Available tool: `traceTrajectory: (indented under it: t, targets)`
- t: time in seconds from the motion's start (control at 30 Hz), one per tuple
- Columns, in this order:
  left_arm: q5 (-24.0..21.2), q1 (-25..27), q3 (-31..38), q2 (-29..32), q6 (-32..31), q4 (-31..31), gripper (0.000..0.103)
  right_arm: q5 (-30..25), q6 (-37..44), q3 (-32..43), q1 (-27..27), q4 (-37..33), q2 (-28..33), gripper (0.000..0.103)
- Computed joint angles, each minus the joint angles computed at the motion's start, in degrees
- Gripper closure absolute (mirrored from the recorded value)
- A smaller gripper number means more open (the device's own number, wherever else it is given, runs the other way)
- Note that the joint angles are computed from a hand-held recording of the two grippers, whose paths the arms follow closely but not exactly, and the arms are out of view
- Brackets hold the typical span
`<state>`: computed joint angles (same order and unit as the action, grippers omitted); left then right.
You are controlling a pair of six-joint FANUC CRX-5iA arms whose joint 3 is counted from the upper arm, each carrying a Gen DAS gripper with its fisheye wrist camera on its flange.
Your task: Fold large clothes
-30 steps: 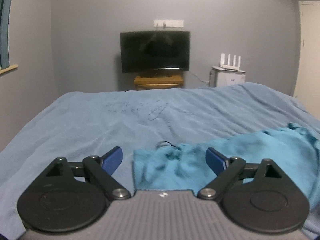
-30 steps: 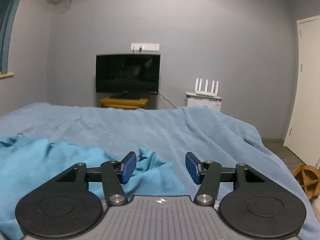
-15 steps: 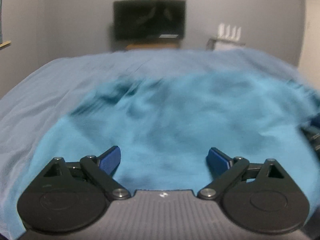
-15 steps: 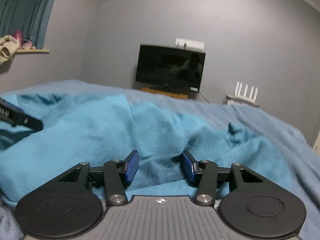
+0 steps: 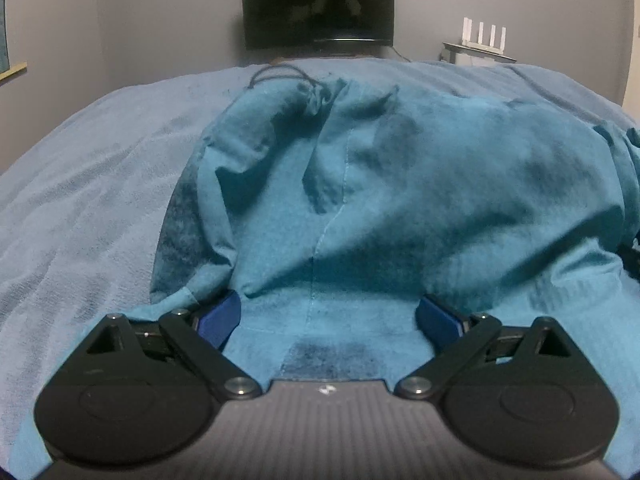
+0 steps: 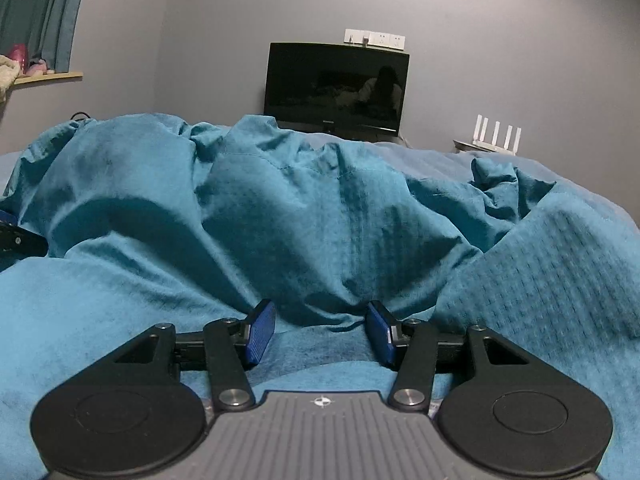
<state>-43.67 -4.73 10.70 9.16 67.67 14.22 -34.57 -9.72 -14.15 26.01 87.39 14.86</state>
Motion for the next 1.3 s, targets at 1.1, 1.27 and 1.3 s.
traceTrajectory:
  t: [1.1, 1.27, 1.3]
  targets:
    - [-4.50, 7.57, -9.56, -14.93, -1.81, 3.86, 0.000, -19.57, -11.80, -15.36, 7.99, -2.00, -18.47, 0.039]
    - [-16.18, 12.03, -8.54, -16.16, 0.38, 6.07, 0.000, -20.42, -10.80, -14.28, 11.64, -4.67, -19.29, 0.039]
    - [-19.60, 13.00, -7.49, -15.23, 0.72, 6.76, 0.000, -19.96, -10.33, -14.04, 12.31, -5.04, -19.29, 0.039]
